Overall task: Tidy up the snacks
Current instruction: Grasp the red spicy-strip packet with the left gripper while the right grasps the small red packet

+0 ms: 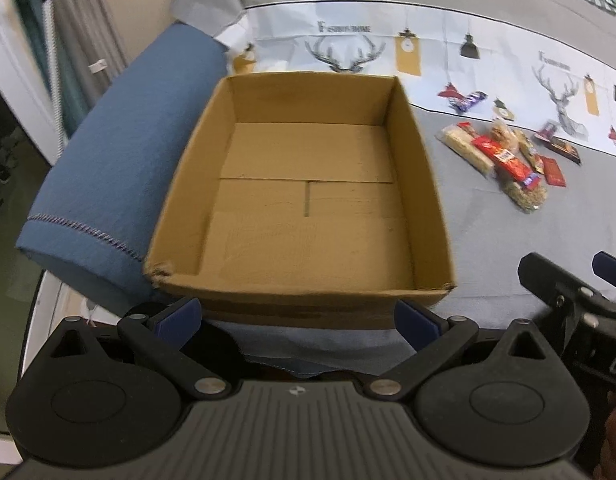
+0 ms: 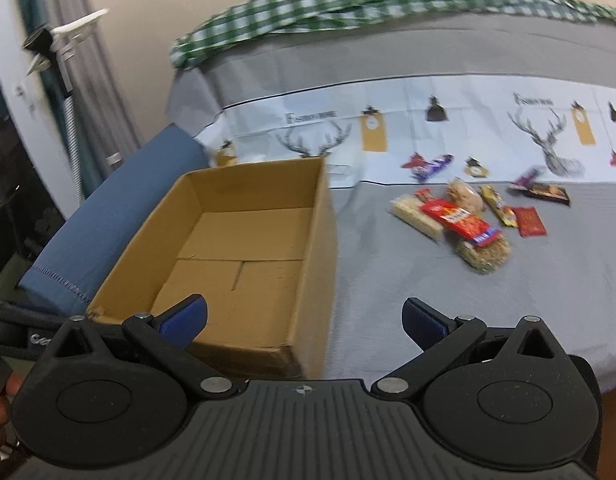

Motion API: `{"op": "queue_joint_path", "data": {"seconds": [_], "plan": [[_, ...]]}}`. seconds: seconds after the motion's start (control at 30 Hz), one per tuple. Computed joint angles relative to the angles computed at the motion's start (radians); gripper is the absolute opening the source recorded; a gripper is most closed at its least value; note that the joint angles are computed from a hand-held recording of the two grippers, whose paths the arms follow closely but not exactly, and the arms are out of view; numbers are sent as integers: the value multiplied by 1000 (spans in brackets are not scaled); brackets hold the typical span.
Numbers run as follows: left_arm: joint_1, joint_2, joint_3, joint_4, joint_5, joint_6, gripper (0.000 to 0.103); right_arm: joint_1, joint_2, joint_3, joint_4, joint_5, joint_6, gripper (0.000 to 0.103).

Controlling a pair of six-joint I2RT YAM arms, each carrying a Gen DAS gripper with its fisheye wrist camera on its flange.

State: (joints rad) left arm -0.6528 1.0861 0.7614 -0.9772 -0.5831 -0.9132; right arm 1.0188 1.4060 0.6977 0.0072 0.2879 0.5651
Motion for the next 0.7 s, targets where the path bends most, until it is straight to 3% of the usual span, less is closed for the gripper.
{"op": "queue_joint_path", "data": {"seconds": [0.13,0.27,0.37,0.53,0.7], "plan": [[17,76,52,86,25,70,102,-83,-13,-44,32,-4,0,103],[30,234,170,138,28,163,103,-207,-7,-101,82,11,-4,103],[64,361,278,176,82,230,103,-327,17,-135,128,-15,-13,103],[125,630,521,221,181,306,103,-541,120,-144,234,-73,-74,103],[181,995,909,193,305,322,103,-706,277,-81,317,-138,-129,103]]}}
